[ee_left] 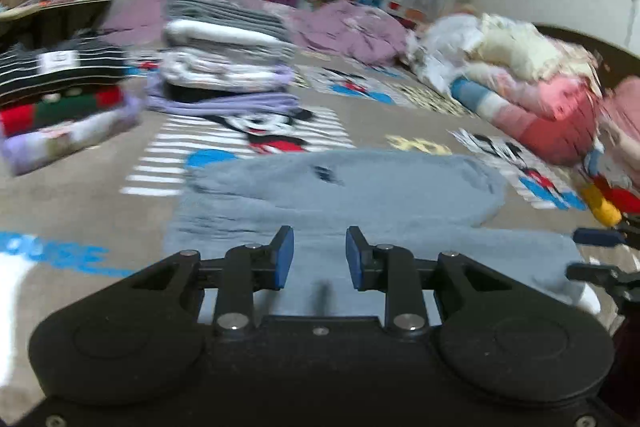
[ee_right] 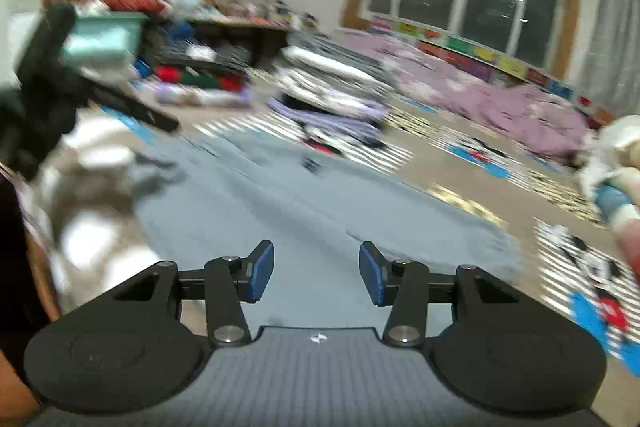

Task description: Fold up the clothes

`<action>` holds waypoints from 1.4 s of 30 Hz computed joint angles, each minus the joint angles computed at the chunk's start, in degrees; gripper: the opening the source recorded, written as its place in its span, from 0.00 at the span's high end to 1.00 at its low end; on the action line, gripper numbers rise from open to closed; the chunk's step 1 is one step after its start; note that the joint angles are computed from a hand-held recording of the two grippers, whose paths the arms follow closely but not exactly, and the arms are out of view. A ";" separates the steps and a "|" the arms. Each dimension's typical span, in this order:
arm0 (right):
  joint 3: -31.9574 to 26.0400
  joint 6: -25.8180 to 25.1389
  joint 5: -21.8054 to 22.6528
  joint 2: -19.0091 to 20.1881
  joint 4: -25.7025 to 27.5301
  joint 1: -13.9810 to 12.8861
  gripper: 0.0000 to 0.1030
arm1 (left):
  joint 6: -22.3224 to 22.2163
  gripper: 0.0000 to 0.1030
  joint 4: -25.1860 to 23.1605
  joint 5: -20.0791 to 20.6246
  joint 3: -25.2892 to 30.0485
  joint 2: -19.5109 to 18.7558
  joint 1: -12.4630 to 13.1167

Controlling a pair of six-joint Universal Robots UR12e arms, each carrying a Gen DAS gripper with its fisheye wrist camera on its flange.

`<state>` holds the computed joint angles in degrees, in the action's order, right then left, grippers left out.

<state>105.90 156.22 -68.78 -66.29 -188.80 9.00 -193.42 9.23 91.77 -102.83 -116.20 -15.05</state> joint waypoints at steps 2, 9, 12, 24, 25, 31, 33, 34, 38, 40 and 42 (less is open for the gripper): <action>0.64 1.79 -2.10 0.50 -0.13 -0.43 0.53 | 1.74 0.66 -7.06 -0.66 1.90 -0.86 -1.00; 2.83 5.88 -3.29 0.91 5.32 -1.41 0.48 | 4.77 0.66 -5.15 3.25 5.36 -3.08 -3.26; 3.64 4.07 -2.92 0.38 4.76 -1.78 0.48 | 2.12 0.66 -5.04 2.62 8.38 -5.17 -3.53; 8.44 -0.63 -1.83 -1.22 -7.30 -3.19 0.48 | 11.98 0.62 -9.29 5.58 8.49 -4.84 -4.68; 8.59 -2.40 -2.10 -1.09 -9.31 -3.23 0.48 | 12.54 0.62 -7.74 6.20 7.26 -3.92 -4.32; 8.76 -10.68 -4.10 -0.73 -13.93 -3.71 0.48 | 16.86 0.44 0.16 10.02 0.85 0.10 -3.29; 8.62 -13.52 -4.71 -0.72 -13.79 -3.73 0.47 | 22.64 0.40 0.67 11.23 -0.93 1.12 -3.25; 8.48 -14.99 -4.75 -0.72 -13.46 -3.73 0.47 | 25.96 0.40 0.08 12.26 -1.48 1.47 -3.35; 8.23 -24.37 -4.16 -1.03 -9.71 -3.57 0.47 | 36.23 0.40 0.10 16.14 -3.50 1.95 -3.53; 8.14 -30.68 -4.46 -1.17 -7.36 -3.37 0.47 | 41.12 0.40 0.60 17.14 -4.46 1.96 -3.46; 7.94 -35.82 -5.29 -1.29 -5.03 -3.14 0.47 | 47.46 0.40 1.13 18.95 -5.03 1.52 -3.61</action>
